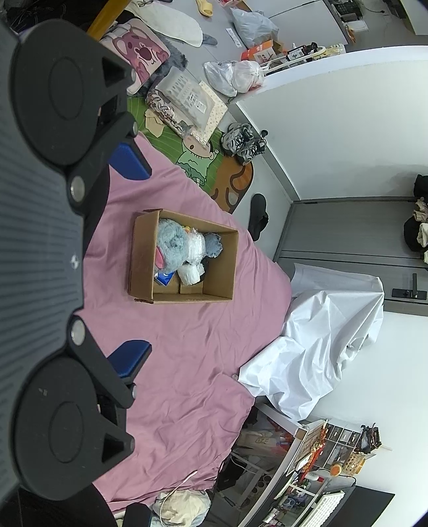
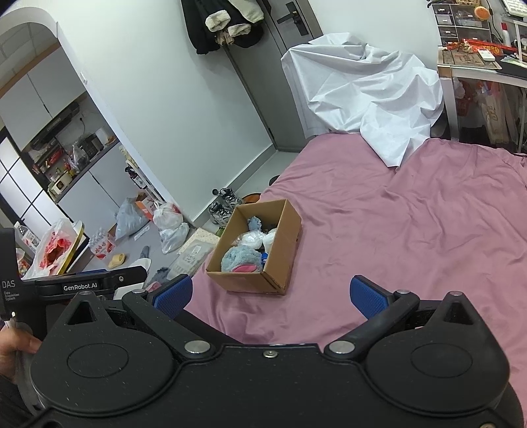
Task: Organize soft objects
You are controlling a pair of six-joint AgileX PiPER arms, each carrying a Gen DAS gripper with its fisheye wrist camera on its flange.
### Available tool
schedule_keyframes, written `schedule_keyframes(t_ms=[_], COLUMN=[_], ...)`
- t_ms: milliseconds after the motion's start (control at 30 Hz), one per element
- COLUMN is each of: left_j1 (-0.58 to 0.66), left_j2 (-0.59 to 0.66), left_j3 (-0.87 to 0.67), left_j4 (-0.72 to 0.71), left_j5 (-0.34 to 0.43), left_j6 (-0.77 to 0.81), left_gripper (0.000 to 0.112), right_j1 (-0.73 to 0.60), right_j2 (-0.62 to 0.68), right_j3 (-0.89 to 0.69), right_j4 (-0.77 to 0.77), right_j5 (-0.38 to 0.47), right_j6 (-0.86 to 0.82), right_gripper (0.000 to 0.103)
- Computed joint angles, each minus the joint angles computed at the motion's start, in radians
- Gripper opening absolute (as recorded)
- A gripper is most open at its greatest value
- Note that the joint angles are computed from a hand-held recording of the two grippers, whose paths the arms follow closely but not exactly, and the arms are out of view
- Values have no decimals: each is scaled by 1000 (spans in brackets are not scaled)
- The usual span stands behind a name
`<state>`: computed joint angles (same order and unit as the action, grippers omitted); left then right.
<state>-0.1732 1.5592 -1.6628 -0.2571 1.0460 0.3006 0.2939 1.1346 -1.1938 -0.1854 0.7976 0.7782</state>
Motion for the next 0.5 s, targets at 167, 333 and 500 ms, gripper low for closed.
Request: schedule_keyframes(t_ms=[167, 333, 500], left_j1=[-1, 0, -11], left_j2=[1, 3, -8], left_j3=[-3, -5, 19], left_j4=[2, 2, 5], left_j5=[2, 2, -10], left_j6=[-2, -1, -7], left_gripper=[102, 102, 102], right_j1=[-4, -6, -5], right_j2=[0, -2, -2], right_j3=[-3, -1, 1], right_j4=[4, 8, 7], right_j5=[2, 0, -2], right_j6=[-2, -6, 0], right_gripper=[103, 103, 103])
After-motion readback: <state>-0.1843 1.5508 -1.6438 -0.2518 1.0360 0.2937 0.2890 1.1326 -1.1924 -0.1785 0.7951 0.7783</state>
